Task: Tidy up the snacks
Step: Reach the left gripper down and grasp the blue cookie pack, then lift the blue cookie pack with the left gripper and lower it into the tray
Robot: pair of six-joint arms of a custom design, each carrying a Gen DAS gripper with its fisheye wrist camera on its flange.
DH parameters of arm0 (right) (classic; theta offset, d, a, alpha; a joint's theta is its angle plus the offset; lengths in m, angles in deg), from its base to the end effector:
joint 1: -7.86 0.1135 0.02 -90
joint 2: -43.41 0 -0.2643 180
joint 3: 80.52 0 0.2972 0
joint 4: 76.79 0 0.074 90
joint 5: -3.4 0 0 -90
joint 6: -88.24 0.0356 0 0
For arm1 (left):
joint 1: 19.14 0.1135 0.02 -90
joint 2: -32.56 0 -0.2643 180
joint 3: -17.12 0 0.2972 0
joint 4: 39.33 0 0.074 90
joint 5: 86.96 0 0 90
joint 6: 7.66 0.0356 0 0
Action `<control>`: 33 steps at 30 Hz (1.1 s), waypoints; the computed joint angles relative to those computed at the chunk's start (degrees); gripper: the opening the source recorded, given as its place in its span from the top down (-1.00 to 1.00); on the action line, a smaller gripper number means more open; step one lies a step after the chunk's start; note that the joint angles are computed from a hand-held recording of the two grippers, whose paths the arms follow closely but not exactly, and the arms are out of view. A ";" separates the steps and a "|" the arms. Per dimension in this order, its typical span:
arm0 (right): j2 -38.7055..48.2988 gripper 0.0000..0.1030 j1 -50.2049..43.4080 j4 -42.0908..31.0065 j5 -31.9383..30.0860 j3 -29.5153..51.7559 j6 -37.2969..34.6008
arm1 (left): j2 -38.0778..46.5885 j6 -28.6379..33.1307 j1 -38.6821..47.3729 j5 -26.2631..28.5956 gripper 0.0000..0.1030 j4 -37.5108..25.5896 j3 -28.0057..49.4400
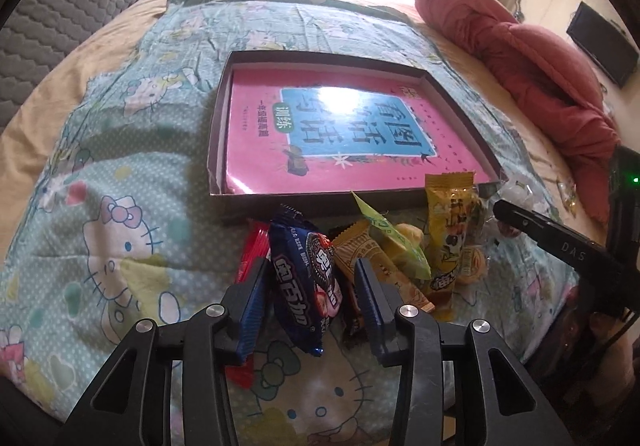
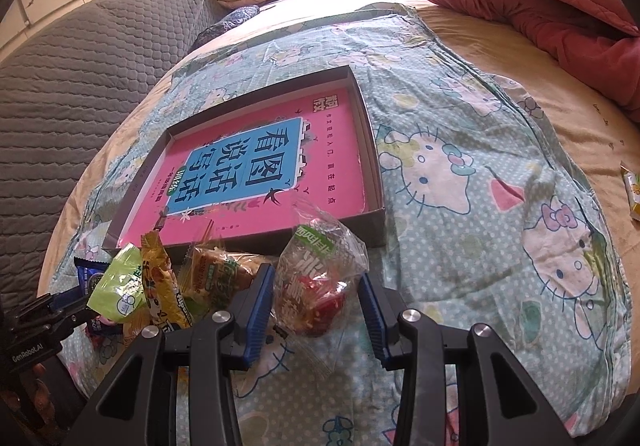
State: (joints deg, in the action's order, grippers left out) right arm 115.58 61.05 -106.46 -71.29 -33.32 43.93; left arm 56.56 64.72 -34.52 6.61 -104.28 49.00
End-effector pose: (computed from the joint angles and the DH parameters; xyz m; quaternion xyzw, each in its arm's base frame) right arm 0.1700 0.2115 0.1513 -0.0214 0.9449 0.1461 0.2921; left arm 0.1272 -0.0373 0.1698 -0.0099 0.9585 -0.1091 0.2631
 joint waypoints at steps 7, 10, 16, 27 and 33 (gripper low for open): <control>-0.30 0.17 0.36 0.14 0.17 0.03 -0.27 | 8.85 2.03 5.95 8.67 0.48 5.09 -0.49; -0.26 0.17 0.48 0.11 0.24 0.14 -0.29 | 9.18 2.21 6.54 10.04 0.49 6.00 -0.90; -0.43 0.17 0.77 -0.28 0.43 0.29 -0.25 | 9.44 4.06 11.49 14.08 0.52 7.32 -1.45; -4.12 0.17 1.45 0.27 2.80 -0.81 -1.08 | 2.30 5.89 15.35 15.80 0.52 1.56 1.08; -5.71 0.18 0.65 1.26 2.74 -1.05 -2.06 | 1.79 7.34 17.68 15.77 0.52 0.98 2.58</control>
State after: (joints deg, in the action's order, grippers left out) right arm 109.86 61.69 -105.19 -68.55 -34.38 41.87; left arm 58.35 72.05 -16.84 22.38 -103.29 51.59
